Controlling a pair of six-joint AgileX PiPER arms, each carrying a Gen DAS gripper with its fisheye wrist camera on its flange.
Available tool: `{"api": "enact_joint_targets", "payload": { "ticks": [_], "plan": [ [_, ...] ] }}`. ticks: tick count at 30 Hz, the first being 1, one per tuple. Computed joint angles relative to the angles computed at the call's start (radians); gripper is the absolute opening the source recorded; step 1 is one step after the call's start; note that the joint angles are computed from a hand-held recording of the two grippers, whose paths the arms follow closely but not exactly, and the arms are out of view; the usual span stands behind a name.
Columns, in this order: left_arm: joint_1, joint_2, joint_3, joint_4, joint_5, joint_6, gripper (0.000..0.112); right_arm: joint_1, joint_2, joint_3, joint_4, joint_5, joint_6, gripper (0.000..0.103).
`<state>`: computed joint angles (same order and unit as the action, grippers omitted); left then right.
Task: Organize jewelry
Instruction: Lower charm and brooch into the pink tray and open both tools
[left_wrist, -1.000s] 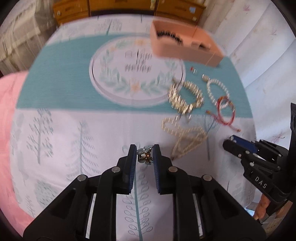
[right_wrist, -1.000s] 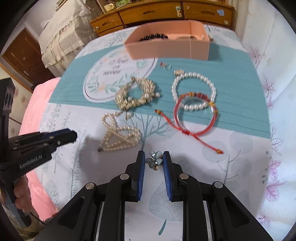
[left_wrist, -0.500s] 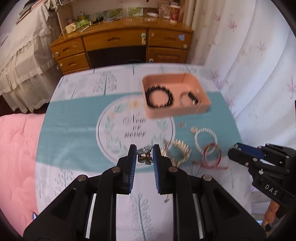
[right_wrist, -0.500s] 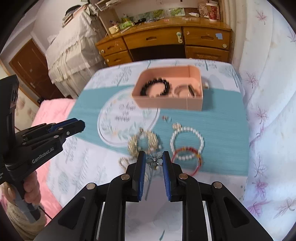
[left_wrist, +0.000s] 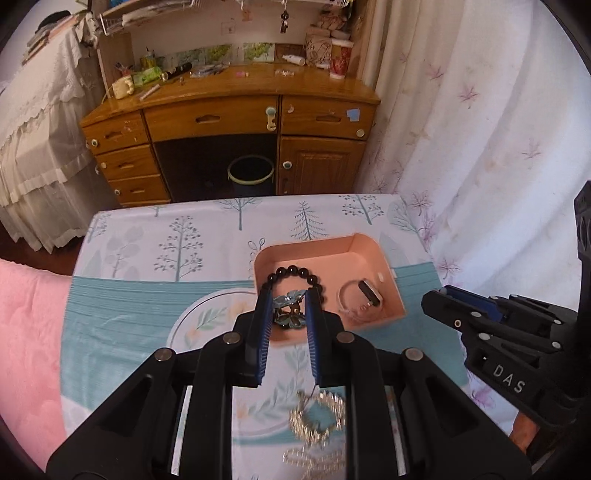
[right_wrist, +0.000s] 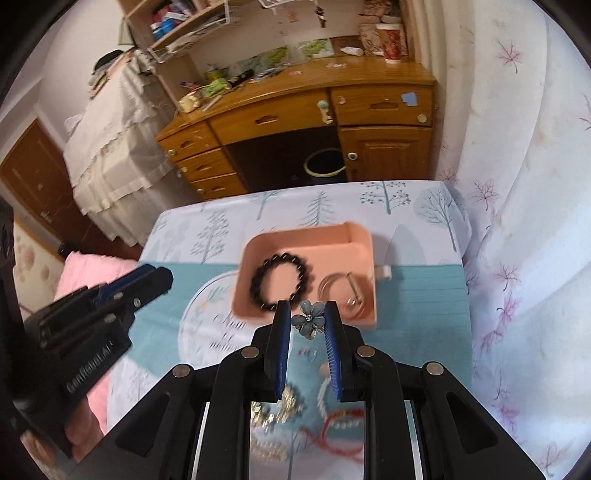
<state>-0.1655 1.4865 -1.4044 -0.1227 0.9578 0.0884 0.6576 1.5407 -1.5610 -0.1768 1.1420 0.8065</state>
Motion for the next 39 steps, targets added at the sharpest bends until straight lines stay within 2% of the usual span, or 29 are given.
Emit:
{"api": "enact_joint_targets", "payload": {
  "ticks": [3, 7, 12, 15, 17, 19, 20, 22, 26, 30, 35, 39],
  "plan": [
    [0.003, 0.119, -0.03, -0.044, -0.027, -0.002, 0.015, -0.069, 0.067, 0.002, 0.048, -0.052, -0.041, 0.018],
    [0.003, 0.216, -0.024, -0.076, -0.083, -0.003, 0.015, -0.109, 0.133, 0.057, 0.094, -0.144, -0.065, 0.018],
    [-0.007, 0.275, 0.029, -0.093, -0.163, 0.02, 0.015, -0.125, 0.176, 0.137, 0.125, -0.256, -0.066, 0.018],
    [-0.009, 0.296, 0.046, -0.109, -0.174, 0.064, 0.016, -0.135, 0.207, 0.155, 0.143, -0.297, -0.086, 0.019],
    [-0.009, 0.307, 0.045, -0.1, -0.168, 0.07, 0.019, -0.138, 0.213, 0.17, 0.145, -0.315, -0.085, 0.024],
    [-0.006, 0.307, 0.054, -0.093, -0.17, 0.064, 0.026, -0.149, 0.208, 0.194, 0.169, -0.343, -0.096, 0.037],
    [-0.006, 0.303, 0.061, -0.085, -0.175, 0.053, 0.03, -0.151, 0.203, 0.204, 0.167, -0.352, -0.09, 0.038],
    [-0.003, 0.285, 0.086, -0.068, -0.199, 0.028, 0.036, -0.151, 0.2, 0.21, 0.16, -0.357, -0.081, 0.038],
    [0.027, 0.231, 0.149, -0.115, -0.251, 0.067, 0.036, -0.14, 0.171, 0.233, 0.156, -0.356, -0.073, 0.038],
    [0.055, 0.207, 0.175, -0.151, -0.237, 0.104, 0.036, -0.114, 0.122, 0.276, 0.123, -0.355, -0.041, 0.038],
    [0.03, 0.098, 0.288, -0.07, -0.337, 0.091, 0.036, -0.093, 0.056, 0.339, 0.114, -0.357, -0.025, 0.038],
    [0.039, 0.04, 0.337, -0.172, -0.314, 0.239, 0.036, -0.065, -0.002, 0.383, 0.091, -0.34, -0.003, 0.038]
  ]
}}
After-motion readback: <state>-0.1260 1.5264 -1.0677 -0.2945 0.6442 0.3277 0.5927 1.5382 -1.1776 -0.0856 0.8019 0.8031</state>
